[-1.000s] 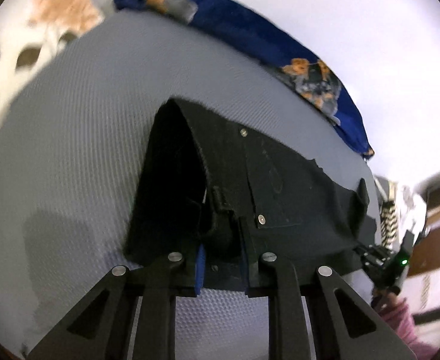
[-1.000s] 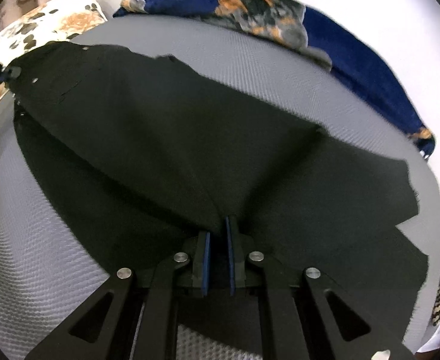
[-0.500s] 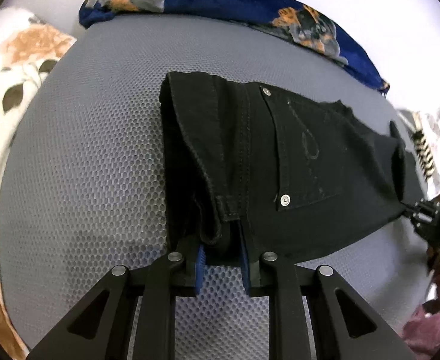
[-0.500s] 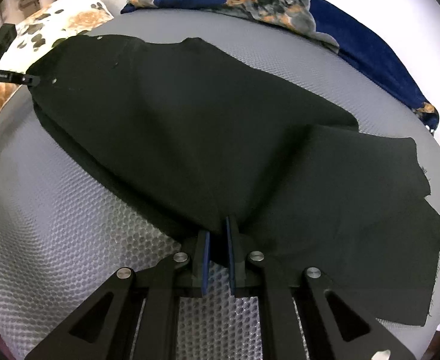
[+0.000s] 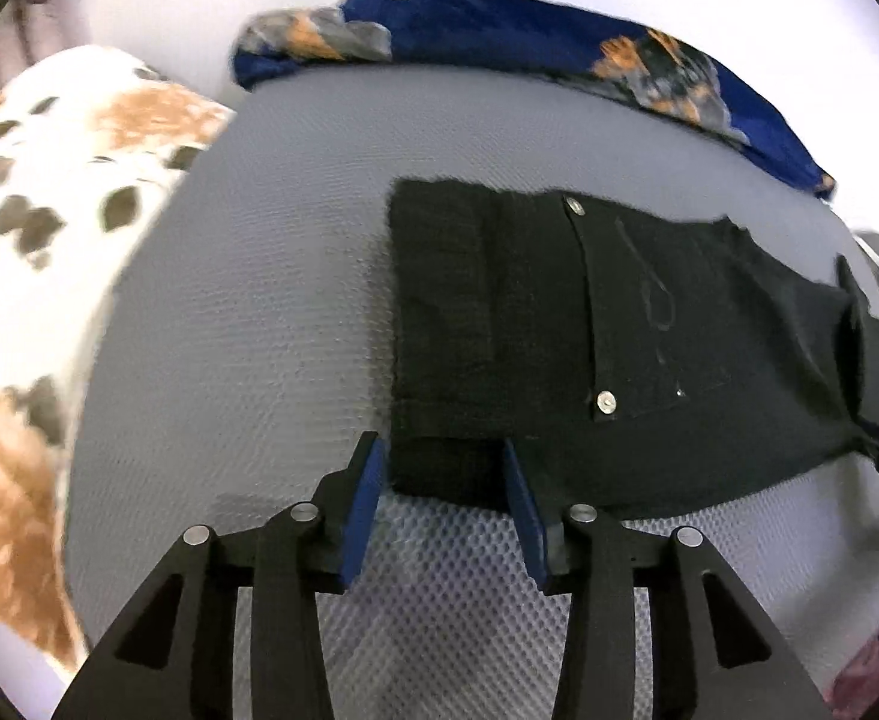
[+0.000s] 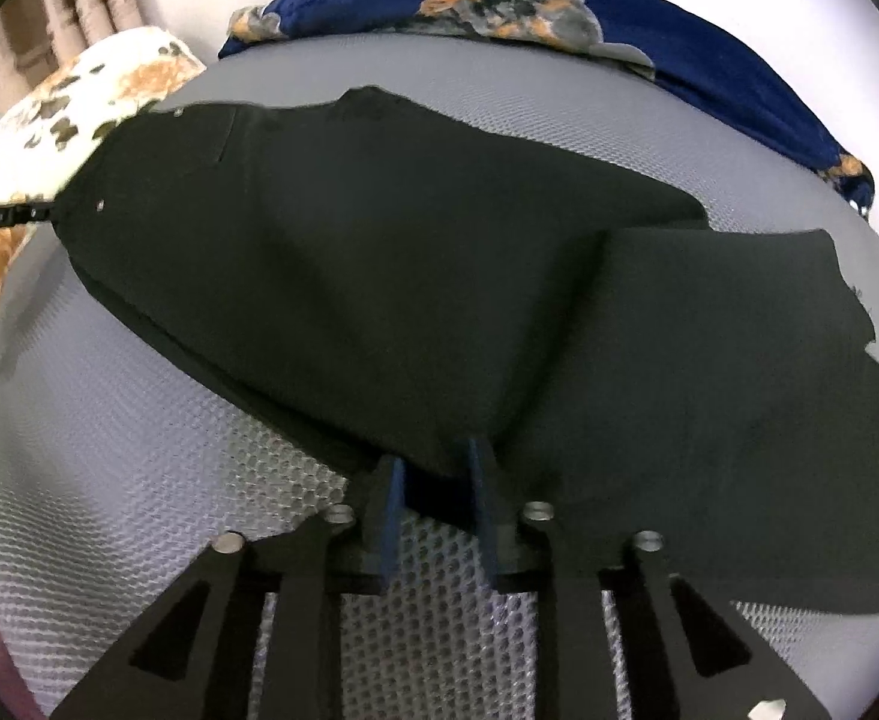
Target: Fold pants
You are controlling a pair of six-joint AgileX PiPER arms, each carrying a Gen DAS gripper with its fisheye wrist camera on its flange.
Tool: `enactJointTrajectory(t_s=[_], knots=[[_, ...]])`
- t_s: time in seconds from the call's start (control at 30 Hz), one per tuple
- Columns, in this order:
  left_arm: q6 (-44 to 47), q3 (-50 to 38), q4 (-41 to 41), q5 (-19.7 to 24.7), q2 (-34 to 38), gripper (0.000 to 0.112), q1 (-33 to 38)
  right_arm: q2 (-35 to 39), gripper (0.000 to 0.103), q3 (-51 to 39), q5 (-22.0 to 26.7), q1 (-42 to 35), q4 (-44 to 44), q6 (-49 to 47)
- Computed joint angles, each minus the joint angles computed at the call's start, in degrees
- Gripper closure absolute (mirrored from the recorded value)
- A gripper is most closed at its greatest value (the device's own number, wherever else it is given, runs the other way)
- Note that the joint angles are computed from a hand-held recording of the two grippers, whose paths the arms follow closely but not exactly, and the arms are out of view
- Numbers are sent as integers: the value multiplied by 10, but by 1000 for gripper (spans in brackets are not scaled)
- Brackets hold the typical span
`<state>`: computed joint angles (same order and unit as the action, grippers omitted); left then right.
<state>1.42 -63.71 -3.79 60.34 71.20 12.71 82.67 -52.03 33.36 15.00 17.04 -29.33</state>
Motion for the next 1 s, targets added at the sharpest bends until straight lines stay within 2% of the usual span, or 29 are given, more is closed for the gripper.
enactJointTrajectory(t_s=[0.03, 0.17, 0.3, 0.43, 0.53, 0.63, 0.87, 1.0], knots=[[-28, -2, 31, 1, -11, 70, -22, -10, 70, 7, -2, -5, 12, -8], [-117, -8, 143, -15, -49, 70, -167, -40, 65, 32, -11, -22, 24, -23], [-125, -14, 138, -61, -44, 70, -280, -49, 65, 30, 38, -102, 133, -103], [-112, -37, 100, -110, 24, 70, -377, -6, 64, -7, 111, -217, 235, -145], [-87, -68, 57, -134, 81, 70, -420, 53, 63, -44, 169, -286, 288, -148], [-55, -97, 24, -147, 128, 70, -453, 98, 63, -73, 198, -324, 324, -144], [-54, -184, 43, -143, 237, 70, -537, 183, 63, -134, 233, -369, 401, -146], [-68, -220, 69, -140, 277, 70, -563, 232, 63, -173, 278, -386, 443, -142]])
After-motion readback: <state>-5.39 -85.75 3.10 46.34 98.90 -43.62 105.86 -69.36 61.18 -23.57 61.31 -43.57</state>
